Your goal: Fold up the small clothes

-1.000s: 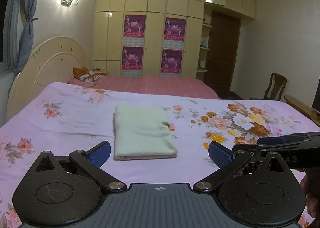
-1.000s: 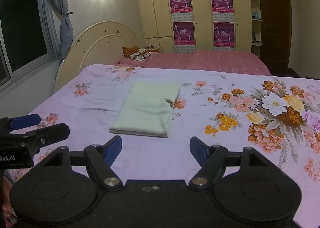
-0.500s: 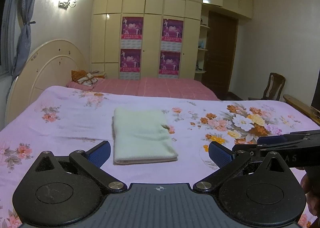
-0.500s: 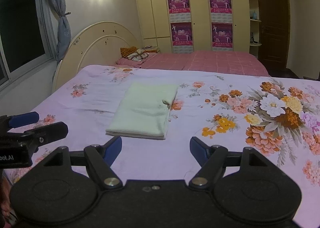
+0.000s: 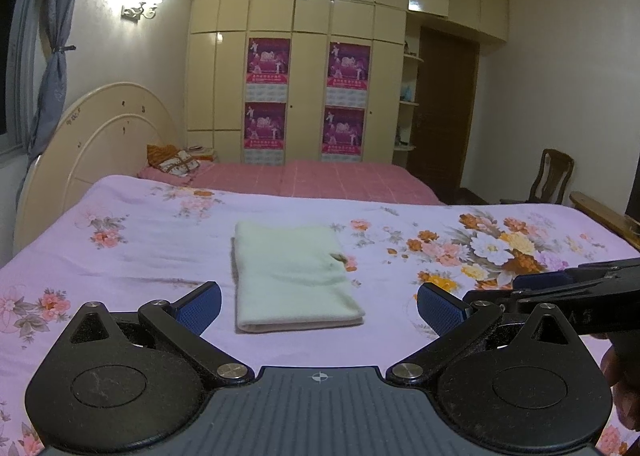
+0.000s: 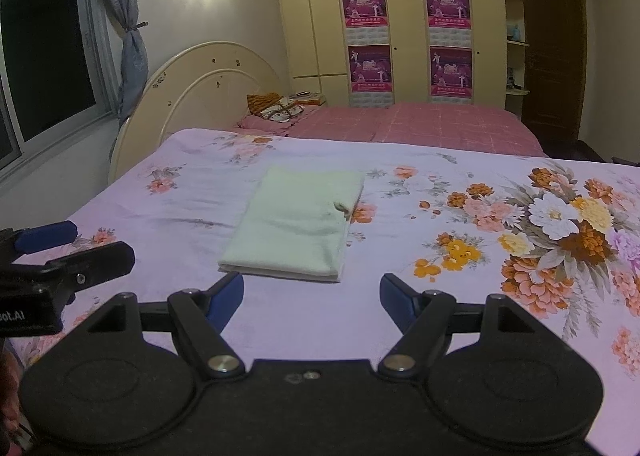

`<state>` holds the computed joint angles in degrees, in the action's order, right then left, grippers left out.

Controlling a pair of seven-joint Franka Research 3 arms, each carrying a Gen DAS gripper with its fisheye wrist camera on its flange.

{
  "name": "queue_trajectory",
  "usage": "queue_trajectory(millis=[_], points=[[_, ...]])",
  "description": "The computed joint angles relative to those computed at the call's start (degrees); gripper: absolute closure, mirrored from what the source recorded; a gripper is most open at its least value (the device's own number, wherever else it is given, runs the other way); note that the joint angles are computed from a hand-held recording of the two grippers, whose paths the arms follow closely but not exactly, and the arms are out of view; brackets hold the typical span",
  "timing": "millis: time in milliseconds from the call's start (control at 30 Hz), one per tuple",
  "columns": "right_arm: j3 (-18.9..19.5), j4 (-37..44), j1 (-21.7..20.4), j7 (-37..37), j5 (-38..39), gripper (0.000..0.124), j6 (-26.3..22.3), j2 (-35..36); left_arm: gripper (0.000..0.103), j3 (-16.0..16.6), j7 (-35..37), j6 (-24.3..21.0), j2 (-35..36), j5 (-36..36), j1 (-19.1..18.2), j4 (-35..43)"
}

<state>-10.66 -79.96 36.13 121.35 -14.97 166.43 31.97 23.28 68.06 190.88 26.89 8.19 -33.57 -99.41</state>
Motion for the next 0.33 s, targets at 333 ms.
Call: queue_trajectory(millis=[333], points=[[-0.13,-0.01,0.14,0.33,-0.37,0.05,-0.25,-0.05,0.0,-4.5,1.83,0.46,0.15,-0.09,3.67,0.52]])
